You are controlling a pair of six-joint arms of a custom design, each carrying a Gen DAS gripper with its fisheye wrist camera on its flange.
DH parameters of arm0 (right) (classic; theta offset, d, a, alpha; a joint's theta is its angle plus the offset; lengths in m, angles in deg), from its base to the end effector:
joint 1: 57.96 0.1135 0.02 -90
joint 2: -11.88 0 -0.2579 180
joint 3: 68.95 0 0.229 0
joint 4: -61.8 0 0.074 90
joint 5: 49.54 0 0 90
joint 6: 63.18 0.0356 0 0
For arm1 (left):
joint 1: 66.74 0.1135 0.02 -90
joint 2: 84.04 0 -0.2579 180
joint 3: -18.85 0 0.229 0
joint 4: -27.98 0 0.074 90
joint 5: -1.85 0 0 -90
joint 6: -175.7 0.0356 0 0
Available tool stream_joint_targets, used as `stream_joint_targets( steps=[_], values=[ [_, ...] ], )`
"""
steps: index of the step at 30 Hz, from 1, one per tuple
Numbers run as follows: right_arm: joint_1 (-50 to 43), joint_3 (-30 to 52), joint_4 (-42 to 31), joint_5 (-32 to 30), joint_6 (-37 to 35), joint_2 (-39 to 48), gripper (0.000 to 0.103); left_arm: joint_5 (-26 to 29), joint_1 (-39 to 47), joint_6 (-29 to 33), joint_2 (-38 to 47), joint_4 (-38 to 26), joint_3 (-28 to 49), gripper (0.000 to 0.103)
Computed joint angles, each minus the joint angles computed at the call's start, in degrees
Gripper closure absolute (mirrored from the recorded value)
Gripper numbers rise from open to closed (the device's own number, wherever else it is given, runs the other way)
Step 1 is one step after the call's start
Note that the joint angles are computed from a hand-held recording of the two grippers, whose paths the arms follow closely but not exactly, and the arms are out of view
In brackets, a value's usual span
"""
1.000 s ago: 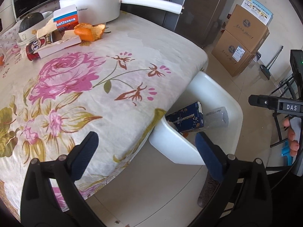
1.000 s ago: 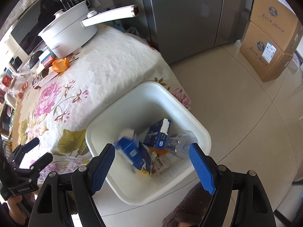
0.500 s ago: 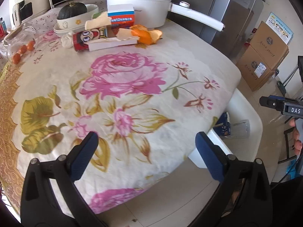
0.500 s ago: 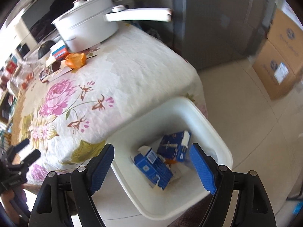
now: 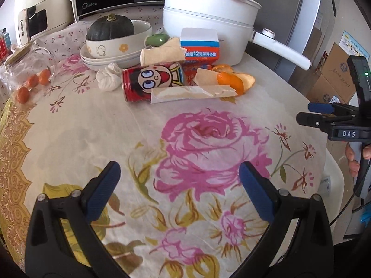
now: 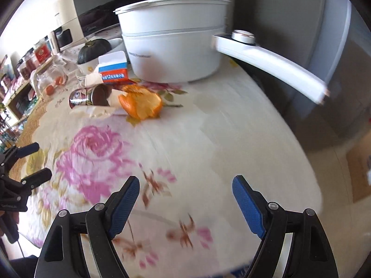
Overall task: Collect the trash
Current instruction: 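Reach the right tool to the orange peel on the table and grasp it, then grasp the red can with the left tool while the right holds the peel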
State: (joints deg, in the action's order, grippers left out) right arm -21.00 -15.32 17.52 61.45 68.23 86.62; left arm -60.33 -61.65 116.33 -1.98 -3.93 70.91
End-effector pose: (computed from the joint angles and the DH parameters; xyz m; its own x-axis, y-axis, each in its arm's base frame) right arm 0.1758 0.1163 0.1823 -0.8373 0.1428 -0.5277 0.1489 0.9884 0.0312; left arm 0.2329 0.0041 0.1614 -0.6846 0.3914 -0.6149 0.5685 0.8147 -0.1144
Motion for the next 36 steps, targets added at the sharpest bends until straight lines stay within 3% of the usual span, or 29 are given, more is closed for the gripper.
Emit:
stream_joint_targets(
  steps=[2,6,12,14,16,19,22,26,31,36],
  values=[
    [-3.71,0.46,7.80,-2.82,-4.89,5.94,0.019,-1.24,-0.50,-0.44,3.30,3.87,0.05,0.001],
    [-6.95,4.20,16.03,-4.55,-11.95,15.44,0.019,-1.09,0.02,-0.81,8.58,9.06,0.63,0.001],
    [-9.13,9.05,24.05,-6.38,-19.39,23.54,0.019,2.39,2.95,-1.42,15.36,8.00,7.33,0.001],
    [-9.69,9.55,26.79,-8.02,-21.36,24.77,0.024,3.80,3.82,-2.06,17.96,6.47,11.16,0.001],
    [-9.81,10.12,27.92,-9.27,-23.11,25.57,0.052,3.61,3.57,-2.36,20.08,5.16,15.08,0.001],
    [-9.49,10.35,28.42,-10.04,-24.30,25.41,0.079,2.88,1.92,-0.79,21.30,4.38,19.71,0.001],
    [-9.82,8.95,28.28,-12.47,-23.02,23.43,0.083,1.32,-1.08,3.47,22.89,2.22,24.42,0.001],
    [-11.04,4.51,29.91,-15.67,-20.97,19.14,0.085,1.71,-4.08,11.15,27.81,-5.09,33.14,0.005],
    [-11.40,1.12,28.36,-16.61,-20.46,15.41,0.085,-2.40,-8.49,19.10,32.83,-13.06,41.00,0.007],
    [-10.72,0.24,24.81,-15.20,-19.40,13.05,0.085,-5.06,-10.62,16.99,33.01,-14.34,40.08,0.018]
  ],
)
